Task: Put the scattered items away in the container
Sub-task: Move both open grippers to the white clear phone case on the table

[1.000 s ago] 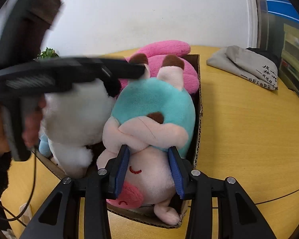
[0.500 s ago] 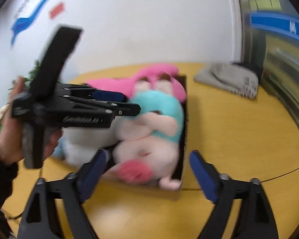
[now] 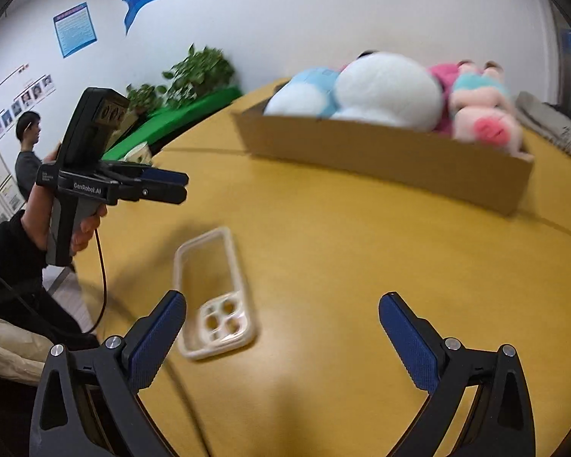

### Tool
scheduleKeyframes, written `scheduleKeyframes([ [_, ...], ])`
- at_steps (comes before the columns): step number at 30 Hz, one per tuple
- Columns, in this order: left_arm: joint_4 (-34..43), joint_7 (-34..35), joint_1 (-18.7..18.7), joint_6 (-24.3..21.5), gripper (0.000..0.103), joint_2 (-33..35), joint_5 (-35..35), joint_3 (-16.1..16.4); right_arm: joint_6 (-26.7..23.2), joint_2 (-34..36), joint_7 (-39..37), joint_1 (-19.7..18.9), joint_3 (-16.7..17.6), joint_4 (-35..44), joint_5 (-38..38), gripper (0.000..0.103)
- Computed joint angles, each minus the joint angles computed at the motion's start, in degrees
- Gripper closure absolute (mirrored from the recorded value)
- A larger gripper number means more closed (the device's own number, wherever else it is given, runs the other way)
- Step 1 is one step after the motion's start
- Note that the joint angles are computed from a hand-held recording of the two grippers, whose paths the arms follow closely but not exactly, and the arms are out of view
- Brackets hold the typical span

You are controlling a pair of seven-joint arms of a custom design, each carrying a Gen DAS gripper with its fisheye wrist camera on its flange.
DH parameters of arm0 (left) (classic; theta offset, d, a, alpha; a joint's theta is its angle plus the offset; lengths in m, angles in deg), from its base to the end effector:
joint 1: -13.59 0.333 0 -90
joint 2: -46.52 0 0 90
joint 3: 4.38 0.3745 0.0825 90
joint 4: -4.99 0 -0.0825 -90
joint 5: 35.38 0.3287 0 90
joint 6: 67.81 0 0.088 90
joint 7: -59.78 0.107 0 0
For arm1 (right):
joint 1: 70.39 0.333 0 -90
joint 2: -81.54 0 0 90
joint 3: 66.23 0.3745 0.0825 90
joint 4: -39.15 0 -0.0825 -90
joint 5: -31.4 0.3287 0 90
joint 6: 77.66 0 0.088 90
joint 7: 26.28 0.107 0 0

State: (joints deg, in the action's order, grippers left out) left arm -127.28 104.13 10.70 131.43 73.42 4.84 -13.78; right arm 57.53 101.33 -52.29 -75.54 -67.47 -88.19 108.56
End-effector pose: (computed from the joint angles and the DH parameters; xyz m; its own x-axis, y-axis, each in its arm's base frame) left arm 0.5215 -0.1828 0.3252 -0.2105 -0.9258 0.3139 -0.8333 0.0020 -0.5528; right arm 0.5227 -0.0453 0.3087 0.7590 -0.6131 -0.2191 -0.5629 -0.4489 -0.6940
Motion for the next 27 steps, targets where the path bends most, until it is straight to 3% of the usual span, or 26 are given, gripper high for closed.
scheduleKeyframes([
  [3, -2.35, 0.97, -2.92, 5.38, 0.027, 1.33, -2.88, 2.88, 1.85, 0.11, -3.1, 1.9, 1.1, -2.2, -0.25, 0.0],
  [6, -2.66, 1.09, -2.9, 9.02, 0.027, 3.03, -3.91, 2.54, 4.6, 0.58, -8.16, 4.03, 2.2, -3.91, 1.63, 0.0],
  [11, -1.98, 0.14, -1.93, 10.09, 0.027, 5.21, -3.09, 1.28, 12.68, 3.04, -16.44, 8.01, 3.15, -4.77, 8.09, 0.001],
  [13, -1.25, -0.54, -1.23, 10.33, 0.027, 6.39, -1.77, 0.24, 13.84, 3.26, -20.85, 8.35, 3.35, -4.82, 11.59, 0.006],
  [14, -0.94, -0.42, -1.73, 10.66, 0.026, 6.74, -1.93, 0.5, 14.62, 3.37, -22.62, 8.69, 3.31, -4.73, 13.19, 0.017],
  [17, -0.06, -1.27, -0.84, 11.34, 0.026, 7.68, -0.29, -0.48, 11.53, 4.07, -13.32, 7.68, 2.1, -2.77, 5.51, 0.02],
  [20, 0.95, -2.47, 0.47, 10.87, 0.026, 8.11, 2.98, -1.86, 5.44, 5.32, -2.63, 4.9, 1.17, 0.28, -2.55, 0.02],
  [27, 2.4, -0.37, -1.48, 13.97, 0.026, 7.44, 4.5, -0.7, -17.99, 12.87, 18.59, -4.47, -0.11, 13.71, -17.79, 0.02],
])
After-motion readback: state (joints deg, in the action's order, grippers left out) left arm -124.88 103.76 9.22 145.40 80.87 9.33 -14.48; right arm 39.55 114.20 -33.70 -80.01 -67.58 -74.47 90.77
